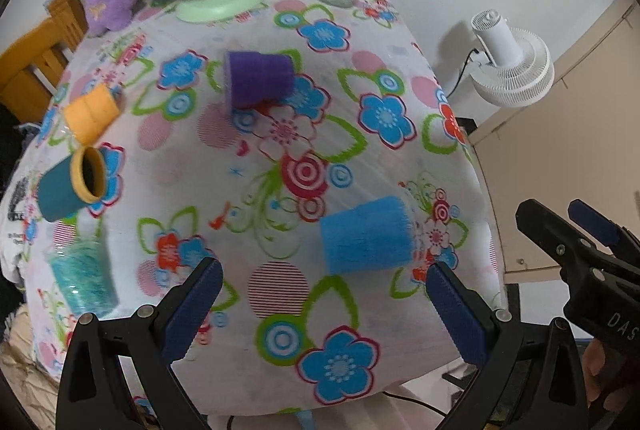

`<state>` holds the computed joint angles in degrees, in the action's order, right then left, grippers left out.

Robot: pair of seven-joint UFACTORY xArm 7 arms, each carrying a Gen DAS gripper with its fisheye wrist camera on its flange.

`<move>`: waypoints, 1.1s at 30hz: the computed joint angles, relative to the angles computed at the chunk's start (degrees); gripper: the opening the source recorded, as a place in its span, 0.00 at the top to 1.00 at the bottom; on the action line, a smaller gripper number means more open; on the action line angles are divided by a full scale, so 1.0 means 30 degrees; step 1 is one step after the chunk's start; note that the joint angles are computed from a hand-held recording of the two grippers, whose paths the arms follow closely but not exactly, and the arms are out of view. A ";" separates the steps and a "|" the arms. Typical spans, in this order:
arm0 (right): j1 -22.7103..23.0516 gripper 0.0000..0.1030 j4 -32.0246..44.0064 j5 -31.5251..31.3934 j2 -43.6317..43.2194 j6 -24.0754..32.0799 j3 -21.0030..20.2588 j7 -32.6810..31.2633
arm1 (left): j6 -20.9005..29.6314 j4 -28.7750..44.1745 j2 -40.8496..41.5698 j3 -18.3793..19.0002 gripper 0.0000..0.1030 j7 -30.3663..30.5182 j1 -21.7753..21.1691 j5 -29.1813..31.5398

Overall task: Flip cup upside down
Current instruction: 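Close the left tool around the body of the blue cup, then lift the blue cup off the table with the left tool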

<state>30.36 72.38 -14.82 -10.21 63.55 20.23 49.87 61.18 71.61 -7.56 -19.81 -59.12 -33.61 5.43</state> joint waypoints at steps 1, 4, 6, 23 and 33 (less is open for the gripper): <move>-0.0036 0.05 -0.0178 0.0078 -0.0058 -0.0075 -0.0095 -0.0098 | -0.0291 0.0047 0.0259 0.0027 0.01 0.0061 -0.0016 -0.0221; -0.0142 0.05 -0.0452 0.0281 -0.0117 -0.0099 -0.0261 -0.0379 | -0.0791 0.0298 0.0969 0.0109 0.01 0.0278 -0.0118 -0.0582; -0.0241 0.05 -0.0701 0.0393 -0.0128 -0.0195 -0.0349 -0.0510 | -0.1004 0.0389 0.1336 0.0172 0.01 0.0354 -0.0217 -0.0648; -0.0521 0.05 -0.1305 0.1048 0.0994 -0.0296 -0.0929 -0.1659 | -0.3419 0.0001 0.3827 0.0864 0.01 0.0878 -0.0652 -0.2552; -0.0294 0.05 -0.0961 0.1112 0.1885 -0.0099 -0.1115 -0.1766 | -0.4325 -0.0614 0.3958 0.1053 0.18 0.0643 -0.0711 -0.2193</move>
